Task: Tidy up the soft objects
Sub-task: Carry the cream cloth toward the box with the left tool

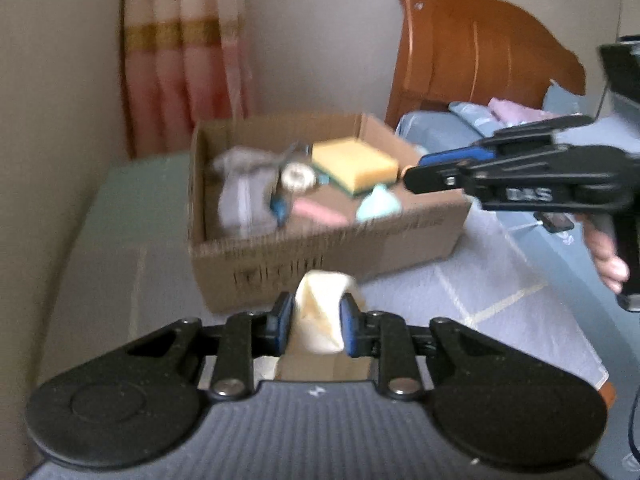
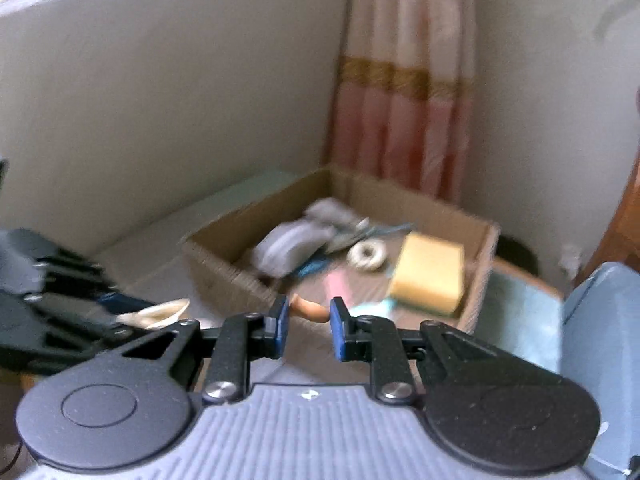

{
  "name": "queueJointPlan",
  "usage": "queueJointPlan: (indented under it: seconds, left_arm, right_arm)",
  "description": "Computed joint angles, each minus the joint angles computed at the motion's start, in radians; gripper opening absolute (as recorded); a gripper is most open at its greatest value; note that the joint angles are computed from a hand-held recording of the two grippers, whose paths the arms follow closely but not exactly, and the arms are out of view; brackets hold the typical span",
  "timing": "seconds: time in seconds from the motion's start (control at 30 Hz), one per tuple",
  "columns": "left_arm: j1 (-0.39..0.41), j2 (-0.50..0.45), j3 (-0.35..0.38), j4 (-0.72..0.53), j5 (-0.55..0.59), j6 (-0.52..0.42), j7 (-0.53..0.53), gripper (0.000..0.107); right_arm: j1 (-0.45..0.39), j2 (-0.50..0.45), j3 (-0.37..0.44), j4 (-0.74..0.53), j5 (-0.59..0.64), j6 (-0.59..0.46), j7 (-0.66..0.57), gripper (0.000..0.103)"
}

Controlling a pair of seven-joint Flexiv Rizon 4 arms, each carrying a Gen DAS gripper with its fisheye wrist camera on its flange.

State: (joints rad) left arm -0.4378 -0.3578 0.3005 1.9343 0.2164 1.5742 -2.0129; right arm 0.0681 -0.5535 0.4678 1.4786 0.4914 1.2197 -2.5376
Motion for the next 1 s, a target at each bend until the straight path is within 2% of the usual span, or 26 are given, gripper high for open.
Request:
queueJointPlan:
  seconds: [0.13, 0.23, 0.27, 0.3, 0.33, 0.37, 0.4, 0.43, 0.5, 0.57, 0.7, 0.73, 0.77, 0.8, 0.83, 0.87, 0.9, 0.97, 1.0]
  left_arm:
    - [0.007, 0.014, -0.006, -0.018, 0.011, 0.023, 0.024, 0.024]
    - [-0.024, 0.01, 0.031, -0.039, 0.031, 0.031, 0.021, 0.024]
    - [-0.027, 0.007, 0.032, -0.038, 0.031, 0.036, 0.021, 0.03]
    - [-0.016, 0.006, 0.019, -0.031, 0.023, 0.037, 0.031, 0.055]
    - [-0.004, 0.005, 0.0, -0.027, 0.008, 0.01, 0.048, 0.074]
    - [-0.02, -0.002, 0.015, -0.031, 0.01, -0.019, 0.04, 0.1]
    - [-0.04, -0.018, 0.041, -0.034, 0.033, -0.012, 0.007, 0.097]
    - [-0.034, -0.028, 0.034, -0.03, 0.031, -0.009, 0.008, 0.097]
    - [0.019, -0.043, -0.026, -0.017, 0.004, -0.008, 0.041, 0.097]
    - [0.006, -0.073, -0.012, -0.031, -0.014, -0.034, 0.025, 0.096]
    - [0.083, -0.104, -0.111, -0.024, -0.078, -0.033, 0.081, 0.093]
    - [0.076, -0.113, -0.106, -0.028, -0.082, -0.027, 0.087, 0.093]
    - [0.06, -0.123, -0.09, -0.039, -0.087, -0.043, 0.088, 0.079]
    - [0.045, -0.13, -0.08, -0.043, -0.109, -0.058, 0.103, 0.056]
    - [0.011, -0.138, -0.037, -0.063, -0.066, -0.067, 0.055, 0.051]
    - [0.001, -0.138, -0.026, -0.063, -0.071, -0.069, 0.064, 0.03]
    - [0.009, -0.138, -0.035, -0.064, -0.074, -0.068, 0.067, 0.021]
    - [0.075, -0.123, -0.11, -0.035, -0.116, -0.045, 0.092, 0.014]
    - [0.087, -0.117, -0.125, -0.025, -0.13, -0.039, 0.1, 0.012]
  right_arm:
    - [0.03, -0.032, -0.036, -0.057, -0.022, 0.026, 0.069, 0.026]
    - [0.029, -0.052, -0.039, -0.085, -0.039, 0.029, 0.109, 0.026]
    - [0.028, -0.057, -0.038, -0.09, -0.047, 0.028, 0.117, 0.026]
    - [0.029, -0.061, -0.039, -0.092, -0.055, 0.03, 0.125, 0.026]
    - [0.028, -0.063, -0.037, -0.091, -0.061, 0.037, 0.129, 0.026]
    - [0.022, -0.064, -0.028, -0.087, -0.064, 0.038, 0.125, 0.026]
    - [0.013, -0.064, -0.018, -0.083, -0.065, 0.037, 0.119, 0.026]
    - [0.008, -0.063, -0.012, -0.079, -0.066, 0.038, 0.117, 0.026]
    - [0.004, -0.064, -0.006, -0.078, -0.07, 0.034, 0.116, 0.026]
    - [0.005, -0.066, -0.005, -0.08, -0.074, 0.033, 0.122, 0.026]
    - [0.008, -0.068, -0.007, -0.079, -0.084, 0.037, 0.132, 0.026]
    - [0.009, -0.069, -0.008, -0.079, -0.088, 0.039, 0.135, 0.026]
    - [0.01, -0.069, -0.01, -0.078, -0.091, 0.041, 0.137, 0.026]
    - [0.014, -0.073, -0.015, -0.082, -0.097, 0.043, 0.144, 0.026]
    - [0.022, -0.077, -0.024, -0.083, -0.107, 0.049, 0.155, 0.026]
    - [0.028, -0.082, -0.031, -0.085, -0.116, 0.056, 0.164, 0.026]
    - [0.039, -0.088, -0.044, -0.088, -0.13, 0.068, 0.18, 0.026]
    - [0.053, -0.1, -0.059, -0.094, -0.157, 0.085, 0.212, 0.026]
    - [0.052, -0.107, -0.059, -0.1, -0.168, 0.086, 0.223, 0.026]
